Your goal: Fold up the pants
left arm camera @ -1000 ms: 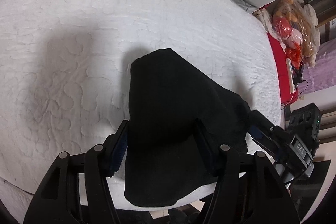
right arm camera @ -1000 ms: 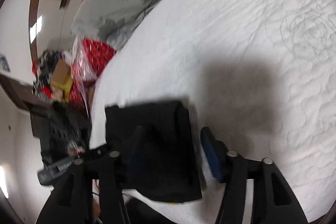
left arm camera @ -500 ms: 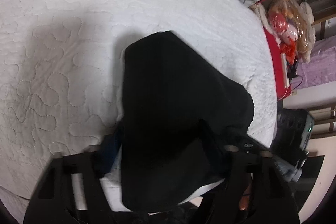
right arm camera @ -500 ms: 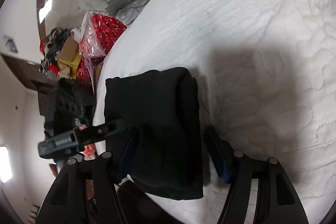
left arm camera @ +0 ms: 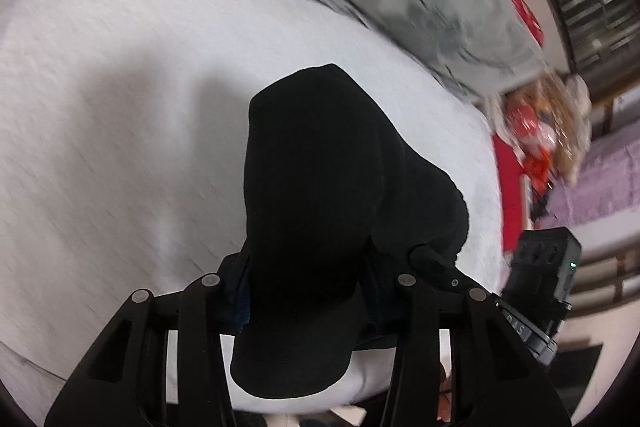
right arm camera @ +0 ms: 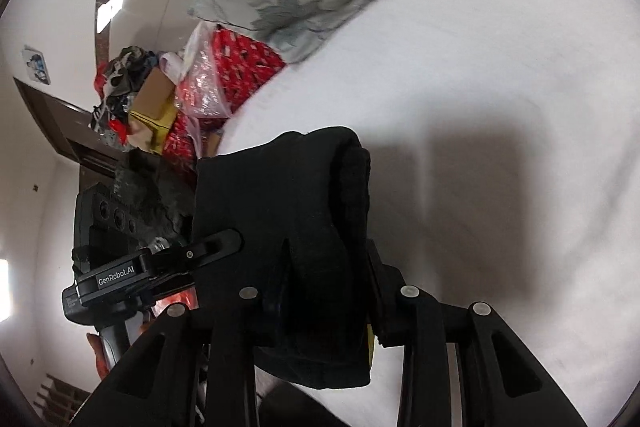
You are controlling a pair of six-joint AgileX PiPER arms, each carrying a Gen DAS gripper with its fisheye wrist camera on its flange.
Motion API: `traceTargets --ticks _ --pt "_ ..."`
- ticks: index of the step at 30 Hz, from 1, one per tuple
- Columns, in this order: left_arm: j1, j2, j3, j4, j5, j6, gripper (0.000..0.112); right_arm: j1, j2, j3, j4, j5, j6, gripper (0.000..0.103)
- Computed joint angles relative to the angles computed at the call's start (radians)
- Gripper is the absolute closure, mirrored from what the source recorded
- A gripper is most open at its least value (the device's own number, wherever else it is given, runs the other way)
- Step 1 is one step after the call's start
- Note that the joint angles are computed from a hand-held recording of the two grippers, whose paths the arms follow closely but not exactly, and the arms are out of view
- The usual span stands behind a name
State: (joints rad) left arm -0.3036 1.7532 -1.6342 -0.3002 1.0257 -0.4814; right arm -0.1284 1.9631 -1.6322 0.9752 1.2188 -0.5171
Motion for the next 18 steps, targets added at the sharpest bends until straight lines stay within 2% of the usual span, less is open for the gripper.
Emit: traceTargets --ticks 3,5,7,9,11,13,15,18 --pt "0.021 0.067 -0.063 0.080 0.054 -0.037 0.069 0.082 0.063 -0.105 -0.054 -0.040 0.076 0.070" --pt "0.028 0.125 -0.091 0.130 0.101 -0.062 0.069 0.147 0.092 -0.139 -0.145 -0.093 0.135 0.067" --pt "0.036 0.150 -0.073 0.136 0.098 -0.052 0.063 0.193 0.129 -0.175 -0.237 -0.103 0.179 0.066" --pt "0.037 0.124 -0.034 0.145 0.062 -0.050 0.054 0.197 0.109 -0.117 -0.225 -0.148 0.135 0.065" --pt "0.026 0.102 -0.016 0.174 0.056 -0.045 0.052 0.180 0.096 -0.099 -0.214 -0.146 0.113 0.060" --pt "0.012 0.089 -0.013 0.193 0.063 -0.036 0.051 0.152 0.082 -0.084 -0.214 -0.130 0.097 0.049" --pt "0.004 0.065 -0.001 0.208 0.073 -0.022 0.049 0.125 0.065 -0.076 -0.235 -0.117 0.091 0.043" --pt "-0.018 0.003 0.049 0.272 0.069 -0.064 0.050 0.101 0.017 -0.043 -0.258 -0.117 0.097 0.043"
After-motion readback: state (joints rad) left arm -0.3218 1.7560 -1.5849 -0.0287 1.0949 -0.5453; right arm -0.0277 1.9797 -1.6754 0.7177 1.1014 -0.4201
